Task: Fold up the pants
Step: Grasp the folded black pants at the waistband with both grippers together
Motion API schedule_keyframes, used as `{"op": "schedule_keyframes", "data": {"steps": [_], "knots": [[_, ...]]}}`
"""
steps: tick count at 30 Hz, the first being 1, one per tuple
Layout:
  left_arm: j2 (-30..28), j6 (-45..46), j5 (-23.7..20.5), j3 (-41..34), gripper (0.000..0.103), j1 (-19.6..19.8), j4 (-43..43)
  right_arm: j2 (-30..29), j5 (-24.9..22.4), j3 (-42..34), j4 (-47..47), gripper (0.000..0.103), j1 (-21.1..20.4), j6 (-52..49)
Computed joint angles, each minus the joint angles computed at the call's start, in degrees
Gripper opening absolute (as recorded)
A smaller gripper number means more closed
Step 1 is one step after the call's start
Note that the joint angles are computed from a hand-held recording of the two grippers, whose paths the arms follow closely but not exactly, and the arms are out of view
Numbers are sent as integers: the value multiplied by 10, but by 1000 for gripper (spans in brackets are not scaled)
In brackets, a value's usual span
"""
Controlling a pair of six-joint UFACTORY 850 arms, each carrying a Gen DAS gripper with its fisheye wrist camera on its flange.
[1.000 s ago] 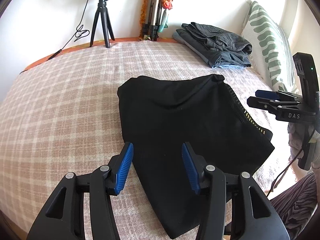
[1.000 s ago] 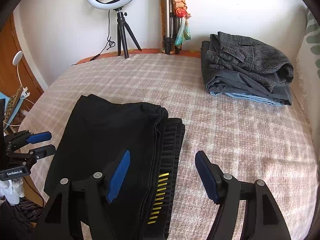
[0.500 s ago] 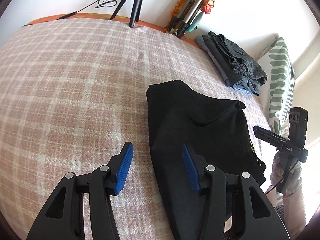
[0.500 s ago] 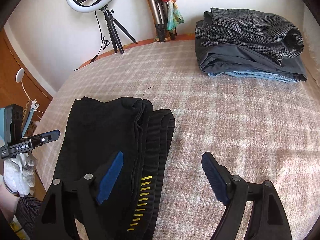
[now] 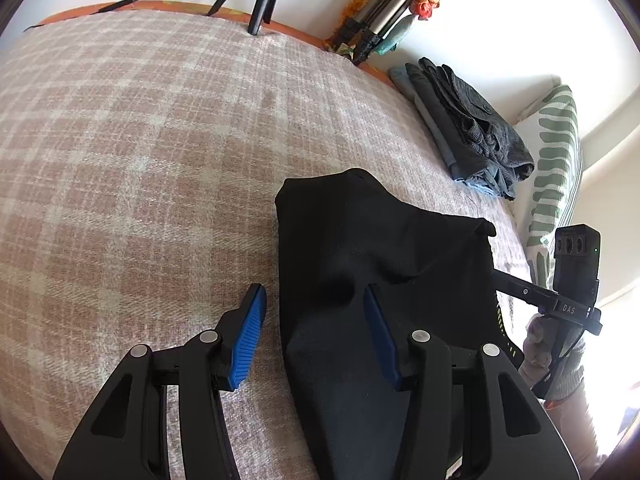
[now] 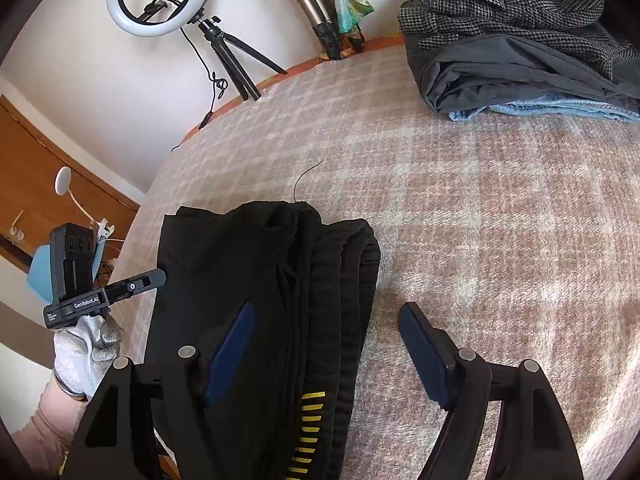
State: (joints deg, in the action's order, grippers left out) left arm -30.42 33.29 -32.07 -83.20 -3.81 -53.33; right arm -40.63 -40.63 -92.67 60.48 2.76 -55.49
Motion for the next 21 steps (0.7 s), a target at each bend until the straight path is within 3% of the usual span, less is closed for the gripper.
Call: {"op": "schedule_keyframes", "data": {"steps": [5,12,14,18,21], "knots": [[-12,8,-1,-16,48,-2,-5,-12,-17,-12,27,71,0,-14],[-25,12,10,-33,47,-13,8,-20,-21,-20,45,70,6,-26],[-29,2,13,-39,35,-15,18,-23,-20,-25,38,58,8,-19],[-34,-3,18,-44,25,-17,21,-29,-22,-33,35,47,13,-15],[-35,-6,23,-44,17,-19,24,-33,-25,-35,33,33,17,-16]]}}
